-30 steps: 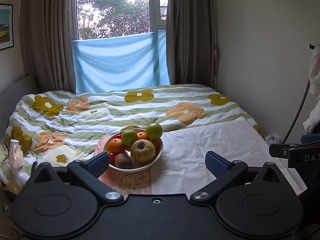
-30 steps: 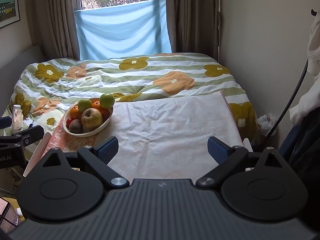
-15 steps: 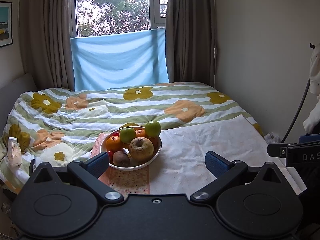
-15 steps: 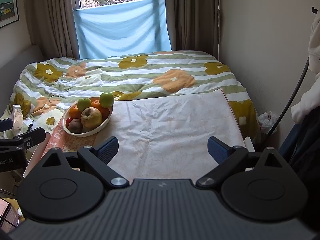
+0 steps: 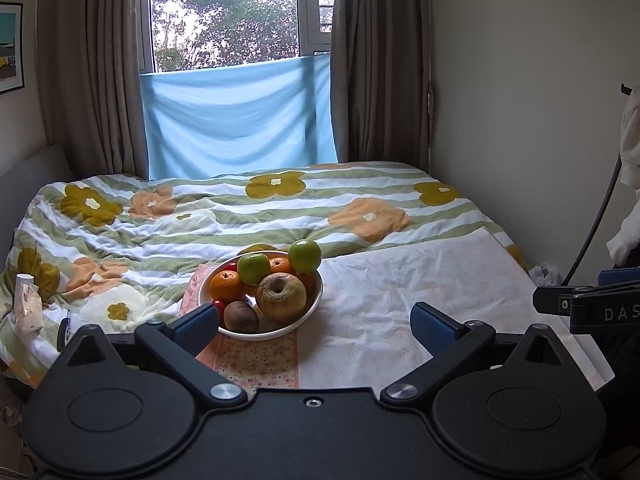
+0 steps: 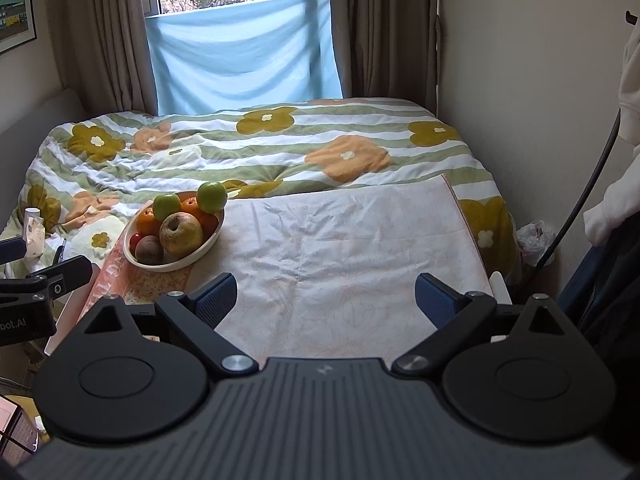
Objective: Organize fruits
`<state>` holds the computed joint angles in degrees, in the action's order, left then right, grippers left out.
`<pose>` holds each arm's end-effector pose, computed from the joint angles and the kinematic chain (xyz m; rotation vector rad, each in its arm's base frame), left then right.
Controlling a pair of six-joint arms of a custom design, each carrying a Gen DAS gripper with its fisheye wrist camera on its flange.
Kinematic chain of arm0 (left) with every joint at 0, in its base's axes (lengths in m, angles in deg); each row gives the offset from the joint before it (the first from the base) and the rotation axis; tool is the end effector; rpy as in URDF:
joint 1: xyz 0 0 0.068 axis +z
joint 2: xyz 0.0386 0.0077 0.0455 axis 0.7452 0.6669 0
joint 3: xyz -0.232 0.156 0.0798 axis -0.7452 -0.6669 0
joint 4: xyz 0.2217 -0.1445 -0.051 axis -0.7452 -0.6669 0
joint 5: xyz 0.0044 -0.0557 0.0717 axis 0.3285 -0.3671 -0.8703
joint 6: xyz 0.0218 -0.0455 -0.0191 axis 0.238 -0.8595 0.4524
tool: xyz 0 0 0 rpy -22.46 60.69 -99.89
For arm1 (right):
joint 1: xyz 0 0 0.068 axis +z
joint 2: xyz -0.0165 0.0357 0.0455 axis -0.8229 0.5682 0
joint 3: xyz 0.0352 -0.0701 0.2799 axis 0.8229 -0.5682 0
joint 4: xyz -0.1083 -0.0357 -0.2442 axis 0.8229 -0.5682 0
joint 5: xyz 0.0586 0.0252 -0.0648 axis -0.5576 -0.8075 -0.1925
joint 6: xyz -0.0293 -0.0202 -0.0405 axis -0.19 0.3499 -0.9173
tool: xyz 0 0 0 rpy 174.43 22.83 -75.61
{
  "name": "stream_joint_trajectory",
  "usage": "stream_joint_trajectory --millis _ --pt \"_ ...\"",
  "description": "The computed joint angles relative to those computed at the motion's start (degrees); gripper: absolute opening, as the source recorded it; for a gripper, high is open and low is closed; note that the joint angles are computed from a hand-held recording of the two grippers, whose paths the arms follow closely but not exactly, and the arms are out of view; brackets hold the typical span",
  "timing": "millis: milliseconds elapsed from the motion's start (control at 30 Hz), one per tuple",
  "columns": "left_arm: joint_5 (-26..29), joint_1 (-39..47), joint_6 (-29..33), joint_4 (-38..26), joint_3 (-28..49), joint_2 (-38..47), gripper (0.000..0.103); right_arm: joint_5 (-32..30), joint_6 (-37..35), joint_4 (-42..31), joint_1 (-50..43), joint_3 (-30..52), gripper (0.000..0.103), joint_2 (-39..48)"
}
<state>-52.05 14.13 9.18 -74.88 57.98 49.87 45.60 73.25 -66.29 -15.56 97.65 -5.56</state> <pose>0.2170 -0.1259 0.2940 0.0747 2.1295 0.0519 0.2347 0.1761 0.2847 -0.0675 2.2249 0.1191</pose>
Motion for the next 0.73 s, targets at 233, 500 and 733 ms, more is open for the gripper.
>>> stream_joint_trajectory --millis 233,500,733 --pt "-1.0 -0.7 1.4 1.1 -0.3 0.4 0.103 -0.1 0.0 0.1 -0.2 0.0 0.103 0.2" --pt "0.6 0.2 0.0 0.8 0.5 1.4 0.103 -0.3 -0.2 0.3 -0.3 0.1 0.103 0.4" --pt "1.1 0.6 -0.2 1.7 0.2 1.7 0.103 -0.5 -0.2 0.3 -0.5 0.2 0.103 0.5"
